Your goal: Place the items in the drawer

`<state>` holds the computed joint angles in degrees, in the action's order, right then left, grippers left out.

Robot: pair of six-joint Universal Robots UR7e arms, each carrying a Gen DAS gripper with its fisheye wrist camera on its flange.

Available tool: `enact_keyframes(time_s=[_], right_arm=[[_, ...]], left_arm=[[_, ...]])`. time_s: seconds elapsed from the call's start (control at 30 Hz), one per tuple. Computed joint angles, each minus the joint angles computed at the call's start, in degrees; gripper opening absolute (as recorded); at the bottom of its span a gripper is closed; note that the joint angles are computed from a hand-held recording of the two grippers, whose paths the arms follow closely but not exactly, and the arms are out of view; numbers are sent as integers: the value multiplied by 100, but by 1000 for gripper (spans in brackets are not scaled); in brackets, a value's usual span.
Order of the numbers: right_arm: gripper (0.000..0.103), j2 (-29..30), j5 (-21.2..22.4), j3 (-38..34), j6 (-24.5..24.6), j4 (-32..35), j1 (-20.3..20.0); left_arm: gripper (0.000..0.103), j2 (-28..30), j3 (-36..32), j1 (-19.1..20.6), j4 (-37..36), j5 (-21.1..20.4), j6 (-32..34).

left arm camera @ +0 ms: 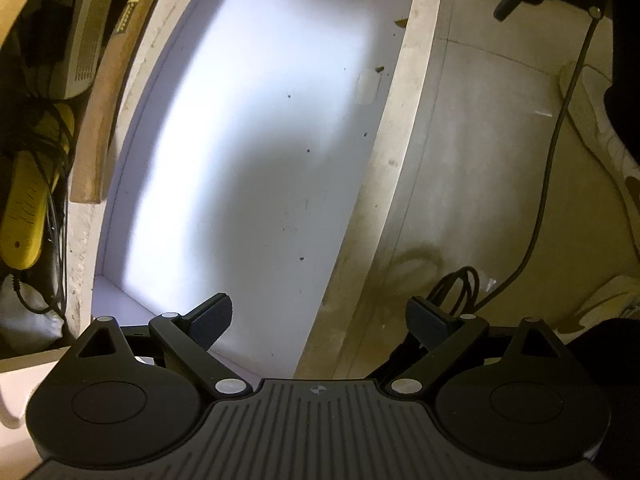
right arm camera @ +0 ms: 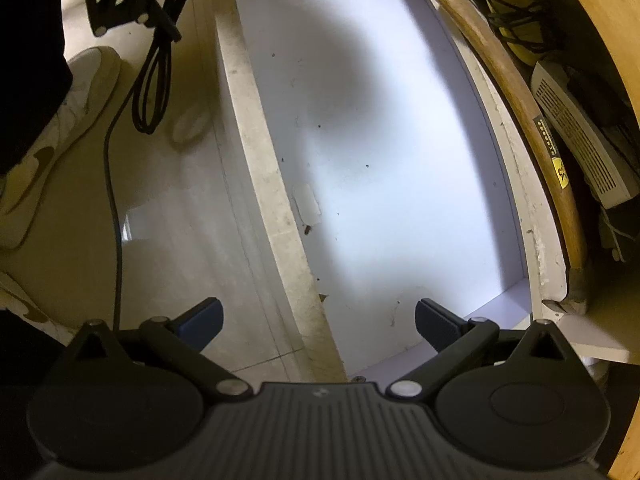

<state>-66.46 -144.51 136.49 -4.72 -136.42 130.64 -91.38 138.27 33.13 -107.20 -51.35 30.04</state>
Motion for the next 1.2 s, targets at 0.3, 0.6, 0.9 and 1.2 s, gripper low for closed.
enact_keyframes(time_s=[0.3,0.6,0.9,1.2], right_arm=[[103,-183,112,-1,654,31,150],[103,-368,317,-90,2366,-17,160],[103,-449,420,-108,4523,-29,90],[103,-661,342,25,6493,82,103]], left_arm=[[96,-255,66,-379,170,-18,-512],[96,87,-384,-575,1169,-3,-2842],[96,240,-1035,-652,2170,-485,-5774],[96,78,-1049,-493,2287,-744,-7969]])
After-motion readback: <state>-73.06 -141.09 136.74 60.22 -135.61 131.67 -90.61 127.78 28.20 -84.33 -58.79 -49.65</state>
